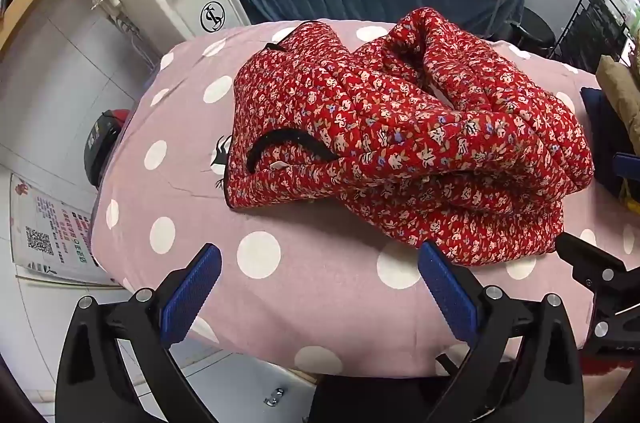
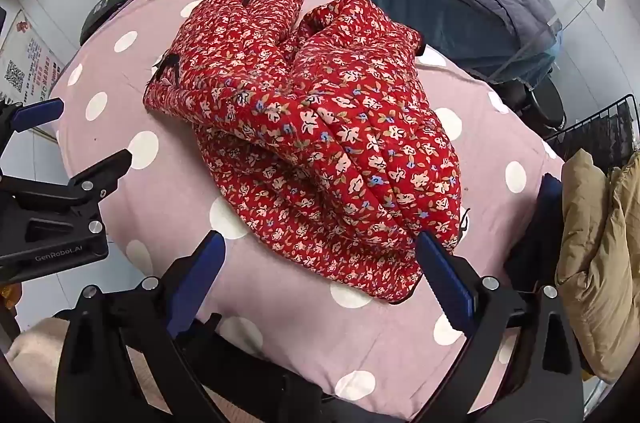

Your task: Fold large clothes

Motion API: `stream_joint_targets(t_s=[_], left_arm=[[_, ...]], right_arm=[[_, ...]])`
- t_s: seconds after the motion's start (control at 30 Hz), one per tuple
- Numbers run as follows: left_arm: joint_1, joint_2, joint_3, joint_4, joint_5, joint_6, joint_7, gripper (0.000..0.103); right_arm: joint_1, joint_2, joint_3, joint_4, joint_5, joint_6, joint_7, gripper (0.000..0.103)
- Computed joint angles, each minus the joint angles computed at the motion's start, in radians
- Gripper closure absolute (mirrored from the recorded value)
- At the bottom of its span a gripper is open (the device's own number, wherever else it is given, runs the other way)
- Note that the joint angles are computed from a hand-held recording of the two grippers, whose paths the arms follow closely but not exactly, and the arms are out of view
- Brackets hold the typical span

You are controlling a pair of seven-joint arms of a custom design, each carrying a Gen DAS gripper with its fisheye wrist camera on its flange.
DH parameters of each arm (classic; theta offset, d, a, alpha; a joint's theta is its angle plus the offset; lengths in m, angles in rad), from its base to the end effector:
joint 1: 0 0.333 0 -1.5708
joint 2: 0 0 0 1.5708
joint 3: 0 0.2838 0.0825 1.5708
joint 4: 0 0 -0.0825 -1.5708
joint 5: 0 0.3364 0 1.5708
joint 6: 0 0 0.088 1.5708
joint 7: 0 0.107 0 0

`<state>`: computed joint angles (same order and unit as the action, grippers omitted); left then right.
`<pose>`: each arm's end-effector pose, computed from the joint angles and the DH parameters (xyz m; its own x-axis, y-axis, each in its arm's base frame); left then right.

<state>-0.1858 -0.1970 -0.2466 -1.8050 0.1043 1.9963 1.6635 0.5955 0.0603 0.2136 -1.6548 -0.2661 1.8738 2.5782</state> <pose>0.4411 -0.2097 0.6291 -0.4882 -0.8529 -0.1849 -0.7770 0.5212 -0.3529 0.3949 0.3808 0.5560 -0.1407 -0.9900 0.0056 -0.9478 0.1331 -0.2897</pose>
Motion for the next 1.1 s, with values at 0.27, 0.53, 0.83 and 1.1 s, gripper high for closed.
stream_joint_targets(t_s=[0.27,0.53,0.83,1.1], left_arm=[[0.004,-0.014,0.007,-0.013,-0.011,-0.003,0.021,0.007],[0.001,0.013,0.002,0.017,0.006,-0.030,-0.010,0.007],[-0.001,0.011,0.000,0.009,0.016,-0.027,-0.019,0.007],[0.000,0.012,0.002,0.005,0.014,-0.030,-0.024,0.007]], right_arm=[[-0.001,-0.006,0.001,-0.008,0.009,-0.001,-0.004,0.009],[0.003,-0.003,0.003,-0.006,0.010,-0.005,0.003,0.009],[0.004,0.001,0.001,-0.007,0.014,0.000,-0.006,0.009],[0.002,-0.002,0.002,-0.010,0.014,0.001,-0.005,0.009]])
